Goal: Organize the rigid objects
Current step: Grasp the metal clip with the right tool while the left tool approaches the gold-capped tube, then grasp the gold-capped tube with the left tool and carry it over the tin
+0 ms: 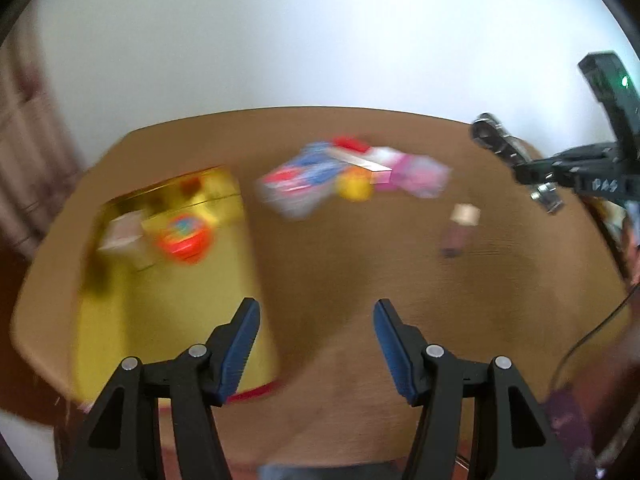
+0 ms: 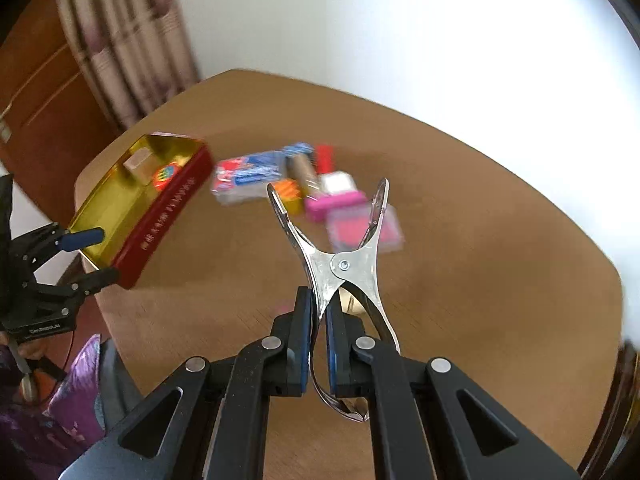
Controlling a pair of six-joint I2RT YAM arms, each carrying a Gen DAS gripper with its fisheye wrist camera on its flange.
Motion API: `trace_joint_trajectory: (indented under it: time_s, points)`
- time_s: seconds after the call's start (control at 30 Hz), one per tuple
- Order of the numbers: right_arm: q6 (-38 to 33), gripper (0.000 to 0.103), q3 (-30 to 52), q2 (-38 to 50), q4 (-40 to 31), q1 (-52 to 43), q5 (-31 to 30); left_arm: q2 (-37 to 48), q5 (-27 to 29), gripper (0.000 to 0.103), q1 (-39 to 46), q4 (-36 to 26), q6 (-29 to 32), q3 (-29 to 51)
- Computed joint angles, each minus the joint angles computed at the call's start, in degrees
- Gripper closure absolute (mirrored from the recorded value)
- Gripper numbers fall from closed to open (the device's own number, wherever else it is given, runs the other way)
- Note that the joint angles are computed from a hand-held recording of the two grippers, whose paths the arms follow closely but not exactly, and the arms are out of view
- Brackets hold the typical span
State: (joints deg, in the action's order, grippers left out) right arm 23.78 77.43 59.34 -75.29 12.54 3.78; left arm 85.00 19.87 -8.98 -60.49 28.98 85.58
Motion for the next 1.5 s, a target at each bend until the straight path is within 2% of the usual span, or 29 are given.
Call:
trace_joint_trajectory:
  time_s: [0.1,0.23,0.33,0.4,0.53,0.63,0.8,0.87,0.9,0.93,1.03,1.1,1.2,1.27,1.37,1.5]
  points:
    - [0.31,0.097,-4.21,-5.89,-2.34,-2.46,0.19,3.36,-1.32,0.042,-7.86,-0.10,-0.53,3.01]
    - [-4.59,0.097,-11.91,-15.45,-4.77,-12.80,-4.75,8.50,-4.73,0.042,-17.53,2.66,0.71,6.98]
    - [-11.32,0.097,-16.02,-20.00,-5.44,-24.06,-11.19,11.62,-7.10,0.042,-21.61,5.48,1.60,8.76]
    - [-16.17,0.097,-18.20,-21.95,-6.06,-31.54,-15.19,15.91,-8.11,0.042,-23.77,4.45,2.25,12.47]
    - [-19.98,0.097,-21.45,-23.79,-5.70,-37.39,-19.88,21.94,-10.93,0.042,-26.76,2.90,3.40,17.14]
    - [-25.51,0.097,-22.53,-24.48,-7.08,-44.59,-24.47,25.16,-11.08,0.042,-27.99,-0.55,4.53,20.16]
    - [-33.00,0.097,-23.75,-23.79,-8.33,-53.90,-29.98,27.96,-12.65,0.042,-29.11,-2.02,5.49,21.27]
    - [-33.41,0.097,-24.29,-23.83,-8.16,-54.61,-30.48,27.99,-14.37,0.076,-29.43,0.27,5.15,19.41]
    - [-33.32,0.097,-24.70,-23.83,-7.93,-54.60,-30.73,28.88,-14.50,0.083,-29.40,-0.55,4.99,19.98]
    - [-35.17,0.097,-24.56,-23.78,-8.99,-56.37,-31.39,28.41,-13.46,0.083,-28.89,0.13,3.86,19.47]
    - [-36.75,0.097,-24.60,-24.00,-9.89,-57.98,-31.77,25.51,-15.16,0.083,-28.82,3.75,2.90,15.26]
    - [-34.72,0.097,-24.56,-24.44,-9.09,-55.94,-30.59,22.52,-14.01,0.083,-27.97,4.74,0.68,12.80]
    - [-33.16,0.097,-23.12,-24.79,-9.52,-54.29,-29.83,17.68,-10.48,0.083,-25.34,2.81,-3.08,11.32]
    - [-29.22,0.097,-21.86,-25.23,-8.92,-49.97,-27.85,13.98,-9.22,0.083,-22.07,0.52,-5.59,11.39]
    - [-17.50,0.097,-20.14,-25.51,-5.95,-35.94,-21.08,11.28,-6.67,0.083,-15.30,-4.54,-7.27,14.51]
    - [-3.15,0.097,-18.10,-23.97,-2.23,-17.13,-11.56,11.16,-8.04,0.083,-4.25,-7.92,-3.93,18.46]
